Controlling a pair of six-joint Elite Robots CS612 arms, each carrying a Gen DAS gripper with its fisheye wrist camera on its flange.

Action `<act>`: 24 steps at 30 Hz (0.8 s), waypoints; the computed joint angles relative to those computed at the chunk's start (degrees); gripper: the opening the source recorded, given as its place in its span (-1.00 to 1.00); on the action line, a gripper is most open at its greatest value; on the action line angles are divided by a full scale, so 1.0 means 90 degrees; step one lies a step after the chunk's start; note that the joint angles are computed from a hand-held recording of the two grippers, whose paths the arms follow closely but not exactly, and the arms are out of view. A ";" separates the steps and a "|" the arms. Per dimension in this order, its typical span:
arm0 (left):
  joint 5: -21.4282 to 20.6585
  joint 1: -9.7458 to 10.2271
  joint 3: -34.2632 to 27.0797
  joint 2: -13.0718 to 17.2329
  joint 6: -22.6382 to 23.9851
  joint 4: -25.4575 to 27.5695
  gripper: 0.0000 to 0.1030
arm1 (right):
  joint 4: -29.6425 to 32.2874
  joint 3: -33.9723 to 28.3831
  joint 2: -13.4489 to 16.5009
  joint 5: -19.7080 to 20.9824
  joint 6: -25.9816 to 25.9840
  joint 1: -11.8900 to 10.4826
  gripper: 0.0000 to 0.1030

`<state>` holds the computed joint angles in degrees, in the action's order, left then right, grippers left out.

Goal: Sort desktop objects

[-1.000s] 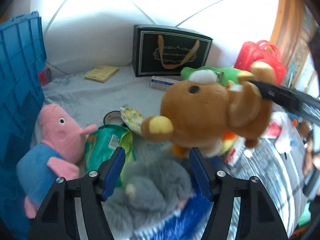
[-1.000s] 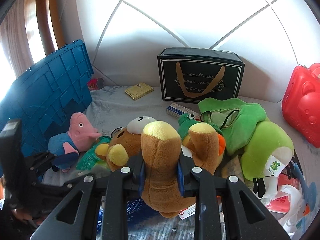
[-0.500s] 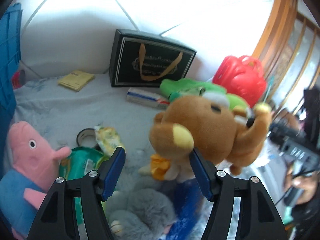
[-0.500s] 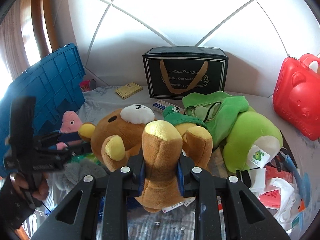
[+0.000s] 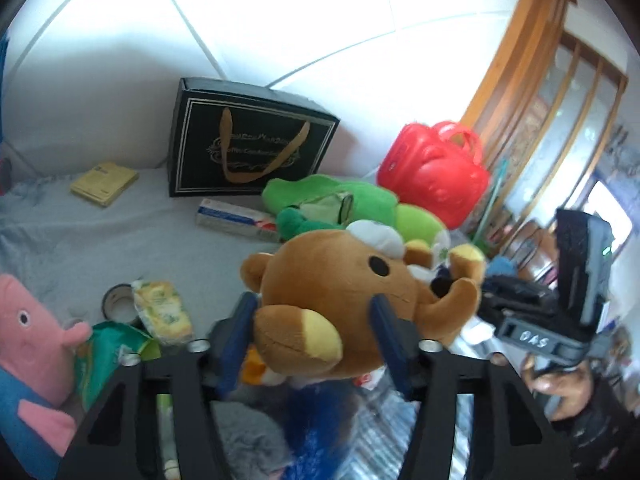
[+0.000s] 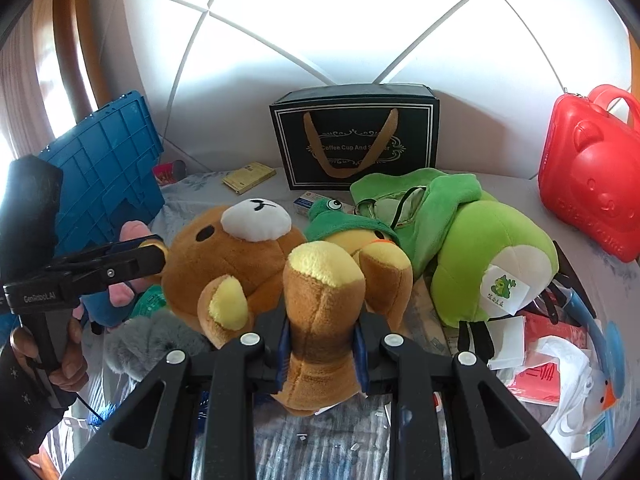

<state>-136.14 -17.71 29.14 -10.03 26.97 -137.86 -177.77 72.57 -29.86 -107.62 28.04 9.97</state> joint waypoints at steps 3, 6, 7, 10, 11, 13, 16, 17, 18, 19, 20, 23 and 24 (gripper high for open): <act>0.0143 -0.0045 0.0299 -0.0164 0.0143 -0.0118 -0.30 | -0.0034 0.0059 -0.0016 -0.0016 0.0139 -0.0023 -0.52; 0.0184 -0.0040 0.0600 -0.0280 0.0004 -0.0316 -0.40 | -0.0066 0.0109 -0.0018 -0.0023 0.0273 -0.0058 -0.47; 0.0228 -0.0043 0.0692 -0.0310 -0.0068 -0.0403 -0.40 | -0.0122 0.0117 -0.0003 -0.0005 0.0312 -0.0069 -0.41; 0.0363 -0.0054 0.0829 -0.0347 -0.0335 -0.0566 -0.41 | -0.0351 0.0132 0.0063 0.0078 0.0429 -0.0104 -0.31; 0.0391 -0.0054 0.0836 -0.0344 -0.0442 -0.0610 -0.41 | -0.0427 0.0135 0.0085 0.0106 0.0469 -0.0116 -0.24; 0.0390 -0.0044 0.0821 -0.0334 -0.0585 -0.0620 -0.43 | -0.0564 0.0152 0.0114 0.0178 0.0589 -0.0137 -0.20; 0.0447 -0.0036 0.1056 -0.0462 -0.0644 -0.0891 -0.47 | -0.0648 0.0181 0.0076 0.0191 0.0671 -0.0110 -0.43; 0.0428 -0.0025 0.1123 -0.0510 -0.0650 -0.0936 -0.48 | -0.0608 0.0166 0.0045 0.0060 0.0531 -0.0063 -0.49; 0.0416 -0.0016 0.1148 -0.0534 -0.0668 -0.0952 -0.49 | -0.0571 0.0164 0.0007 -0.0010 0.0438 -0.0031 -0.51; 0.0423 -0.0010 0.1187 -0.0565 -0.0684 -0.0984 -0.50 | -0.0536 0.0169 -0.0034 -0.0038 0.0386 -0.0012 -0.52; 0.0442 -0.0005 0.1231 -0.0602 -0.0702 -0.1007 -0.51 | -0.0487 0.0167 -0.0063 -0.0090 0.0333 0.0010 -0.53; 0.0492 0.0013 0.1511 -0.0774 -0.0637 -0.1240 -0.52 | -0.0312 0.0136 -0.0124 -0.0337 0.0123 0.0093 -0.54; 0.0503 0.0021 0.1613 -0.0833 -0.0605 -0.1327 -0.52 | -0.0275 0.0125 -0.0136 -0.0432 0.0027 0.0132 -0.55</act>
<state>-131.61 -17.52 43.65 -17.53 21.52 -149.80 -180.25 73.70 -31.09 -111.51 28.29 11.16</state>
